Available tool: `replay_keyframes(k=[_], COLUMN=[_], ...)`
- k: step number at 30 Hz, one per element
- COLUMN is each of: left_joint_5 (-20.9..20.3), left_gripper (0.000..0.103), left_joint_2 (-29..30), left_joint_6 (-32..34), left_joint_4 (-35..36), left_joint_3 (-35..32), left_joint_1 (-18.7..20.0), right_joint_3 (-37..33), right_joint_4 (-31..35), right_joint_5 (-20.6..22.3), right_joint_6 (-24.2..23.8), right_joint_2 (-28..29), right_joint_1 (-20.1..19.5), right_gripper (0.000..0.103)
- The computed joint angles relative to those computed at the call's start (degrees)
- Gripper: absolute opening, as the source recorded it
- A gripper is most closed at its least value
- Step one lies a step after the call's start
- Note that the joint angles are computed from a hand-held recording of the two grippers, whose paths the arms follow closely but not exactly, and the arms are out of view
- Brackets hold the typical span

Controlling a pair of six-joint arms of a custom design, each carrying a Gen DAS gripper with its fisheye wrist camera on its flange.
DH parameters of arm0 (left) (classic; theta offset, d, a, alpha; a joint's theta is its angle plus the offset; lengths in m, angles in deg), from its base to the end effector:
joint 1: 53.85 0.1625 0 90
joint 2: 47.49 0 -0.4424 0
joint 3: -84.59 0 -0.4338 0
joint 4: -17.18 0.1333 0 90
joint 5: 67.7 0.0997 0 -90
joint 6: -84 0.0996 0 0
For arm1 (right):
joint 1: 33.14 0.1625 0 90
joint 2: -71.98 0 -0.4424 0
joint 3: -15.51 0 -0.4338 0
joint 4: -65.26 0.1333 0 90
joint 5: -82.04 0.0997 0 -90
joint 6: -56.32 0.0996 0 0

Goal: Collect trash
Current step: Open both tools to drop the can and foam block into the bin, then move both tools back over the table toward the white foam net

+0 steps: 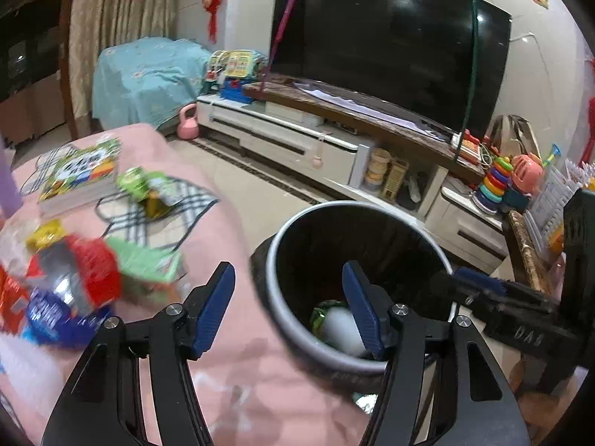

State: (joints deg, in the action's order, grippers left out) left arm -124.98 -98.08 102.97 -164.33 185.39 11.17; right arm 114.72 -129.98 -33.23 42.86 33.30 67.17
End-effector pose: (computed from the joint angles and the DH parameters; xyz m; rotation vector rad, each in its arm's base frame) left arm -0.1212 -0.7033 0.1738 0.6655 2.3738 -0.9599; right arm 0.2133 -0.6656 0.0674 0.2900 -2.4998 1.0148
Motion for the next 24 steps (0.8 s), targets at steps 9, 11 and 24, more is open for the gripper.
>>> replay_keyframes(k=[9, 11, 24], left_joint_5=[2.69, 3.43, 7.09], left_gripper=[0.076, 0.076, 0.077], left_joint_2=[-8.87, -10.58, -20.63], left_joint_6=[-3.04, -2.99, -3.52], left_joint_4=[-3.18, -4.31, -9.2], left_joint_3=[9.97, 11.85, 20.19], left_joint_1=[2.44, 2.99, 7.86], right_joint_3=[2.81, 3.12, 1.4], right_joint_4=[-5.8, -6.19, -2.82], right_joint_5=[3.57, 4.14, 7.39], right_joint_6=[1.57, 1.81, 2.56], right_joint_2=[0.92, 1.52, 7.56], right_joint_1=[2.07, 2.83, 7.17], right_gripper=[0.095, 0.095, 0.096])
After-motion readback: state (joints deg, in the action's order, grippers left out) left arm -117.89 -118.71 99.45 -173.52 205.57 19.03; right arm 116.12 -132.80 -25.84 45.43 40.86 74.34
